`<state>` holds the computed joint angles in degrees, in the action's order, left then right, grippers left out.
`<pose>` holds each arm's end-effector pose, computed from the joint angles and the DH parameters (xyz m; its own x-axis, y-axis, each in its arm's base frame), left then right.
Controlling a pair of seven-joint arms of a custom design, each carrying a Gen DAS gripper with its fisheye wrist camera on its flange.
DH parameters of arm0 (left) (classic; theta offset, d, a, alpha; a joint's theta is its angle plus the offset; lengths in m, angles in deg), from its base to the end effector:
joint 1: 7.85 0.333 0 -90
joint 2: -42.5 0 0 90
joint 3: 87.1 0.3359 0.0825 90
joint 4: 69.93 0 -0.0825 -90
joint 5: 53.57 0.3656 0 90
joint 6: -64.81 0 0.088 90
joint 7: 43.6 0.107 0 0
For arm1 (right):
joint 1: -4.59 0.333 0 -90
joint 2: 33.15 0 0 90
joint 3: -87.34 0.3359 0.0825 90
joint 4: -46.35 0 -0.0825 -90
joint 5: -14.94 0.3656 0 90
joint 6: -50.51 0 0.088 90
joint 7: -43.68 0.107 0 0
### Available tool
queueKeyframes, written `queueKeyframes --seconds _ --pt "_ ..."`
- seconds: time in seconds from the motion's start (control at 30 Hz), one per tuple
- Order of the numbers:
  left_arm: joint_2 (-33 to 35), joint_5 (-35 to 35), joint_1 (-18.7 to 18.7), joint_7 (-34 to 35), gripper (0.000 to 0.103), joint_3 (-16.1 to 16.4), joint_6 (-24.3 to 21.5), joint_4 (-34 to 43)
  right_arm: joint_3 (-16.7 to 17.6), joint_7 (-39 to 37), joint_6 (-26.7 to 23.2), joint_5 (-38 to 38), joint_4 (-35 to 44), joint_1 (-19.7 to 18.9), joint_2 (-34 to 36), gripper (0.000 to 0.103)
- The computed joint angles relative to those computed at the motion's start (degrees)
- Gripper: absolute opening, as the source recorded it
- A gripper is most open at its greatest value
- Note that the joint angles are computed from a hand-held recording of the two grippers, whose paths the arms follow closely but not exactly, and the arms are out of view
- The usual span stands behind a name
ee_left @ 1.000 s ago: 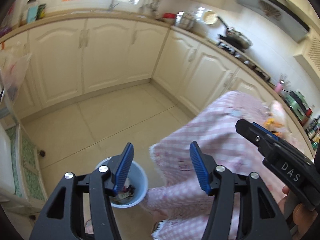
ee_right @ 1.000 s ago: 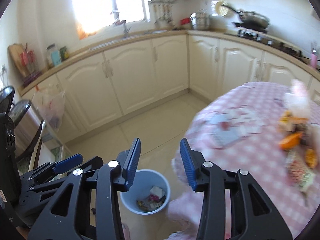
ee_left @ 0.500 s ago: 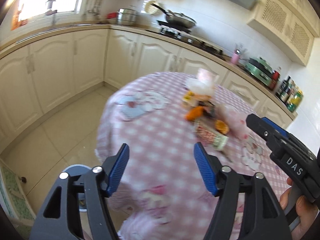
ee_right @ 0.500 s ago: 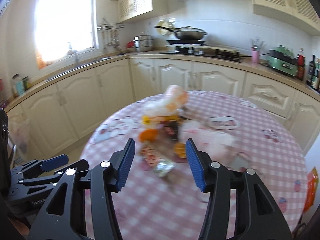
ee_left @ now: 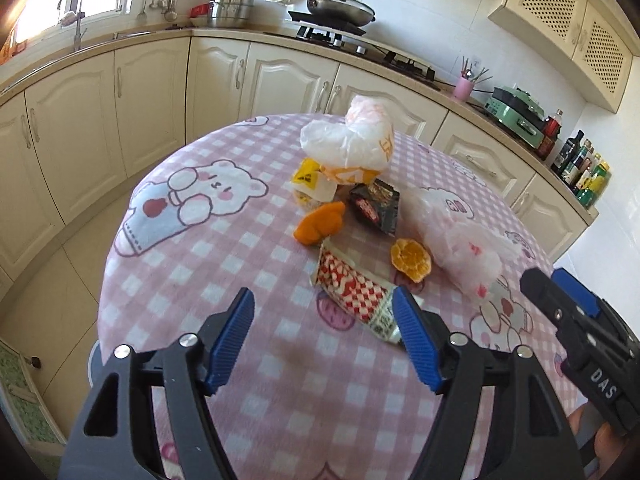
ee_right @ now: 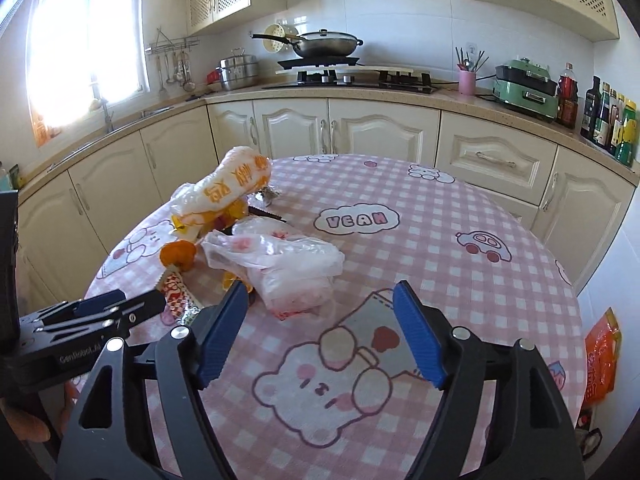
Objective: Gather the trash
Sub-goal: 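Move both open tools back toward the remaining trash on the table, then grasp the small white wrapper with the left tool while the right tool grasps the clear plastic bag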
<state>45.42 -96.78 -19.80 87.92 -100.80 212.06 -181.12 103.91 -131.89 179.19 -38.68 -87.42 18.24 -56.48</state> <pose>0.5441 -0.2460 0.5455 -0.6562 -0.7105 0.2543 -0.6496 0.3604 -0.6694 0.3829 0.2141 0.5551 -0.5463 -0.8349 -0.0671 -0.4594 0.3657 -0.8095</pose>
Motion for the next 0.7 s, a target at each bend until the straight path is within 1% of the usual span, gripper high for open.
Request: queueKeyframes --seconds 0.07,0.1,0.13,0.2,0.23,0.27,0.3,0.37,0.5,0.53,0.57,0.6,0.63,0.7 --pt "1.7 1.1 0.0 -1.8 0.069 0.0 -1.1 1.8 -0.9 -1.0 1.0 0.5 -0.4 0.0 0.0 0.076" --pt "2.5 2.1 0.0 -3.0 0.067 -0.1 -1.2 2.6 -1.1 -1.4 1.5 0.6 -0.4 -0.1 0.2 0.077" --pt "3.1 2.6 0.0 -3.5 0.057 -0.3 -1.4 3.2 -1.4 -1.9 1.9 0.7 -0.3 -0.3 0.5 0.079" --pt "4.2 3.7 0.3 -4.2 0.046 -0.6 -2.3 4.5 -1.9 -3.3 2.8 1.0 0.1 -0.6 1.3 0.08" --pt "4.6 2.9 0.7 -3.6 0.037 -0.9 -3.4 5.3 -2.1 -3.8 3.2 1.2 0.4 -0.7 1.8 0.081" --pt "5.1 2.4 1.1 -3.2 0.03 -1.0 -4.5 6.0 -2.4 -4.4 3.5 1.5 0.7 -0.8 2.3 0.081" --pt "5.6 2.0 1.5 -3.1 0.019 -1.1 -5.4 6.7 -2.8 -5.2 4.1 2.0 1.0 -0.9 2.9 0.081" --pt "6.0 -0.1 2.3 -1.6 0.015 -1.6 -6.6 7.2 -3.6 -6.7 5.5 2.9 1.6 -1.0 4.0 0.081" --pt "4.7 -2.1 2.5 2.2 0.011 -1.9 -5.2 5.5 -4.6 -9.6 6.3 5.1 3.0 -1.2 6.4 0.081" --pt "4.2 -2.7 2.5 3.2 0.01 -1.9 -4.6 4.8 -5.0 -10.2 6.9 5.6 3.0 -1.3 6.6 0.08" --pt "3.7 -3.4 2.5 4.4 0.01 -1.8 -4.1 4.1 -5.3 -10.3 7.6 5.9 2.9 -1.4 6.7 0.067" --pt "3.1 -4.2 2.5 5.5 0.01 -1.7 -4.2 3.5 -5.6 -10.9 8.1 6.5 2.8 -1.4 6.7 0.059" --pt "2.7 -5.3 2.6 6.5 0.01 -1.6 -4.5 3.1 -5.6 -11.3 8.4 6.9 2.9 -1.4 6.8 0.047" --pt "1.7 -7.7 2.8 8.3 0.009 -1.0 -5.6 2.5 -4.9 -11.5 7.1 7.1 3.2 -1.4 6.8 0.042"
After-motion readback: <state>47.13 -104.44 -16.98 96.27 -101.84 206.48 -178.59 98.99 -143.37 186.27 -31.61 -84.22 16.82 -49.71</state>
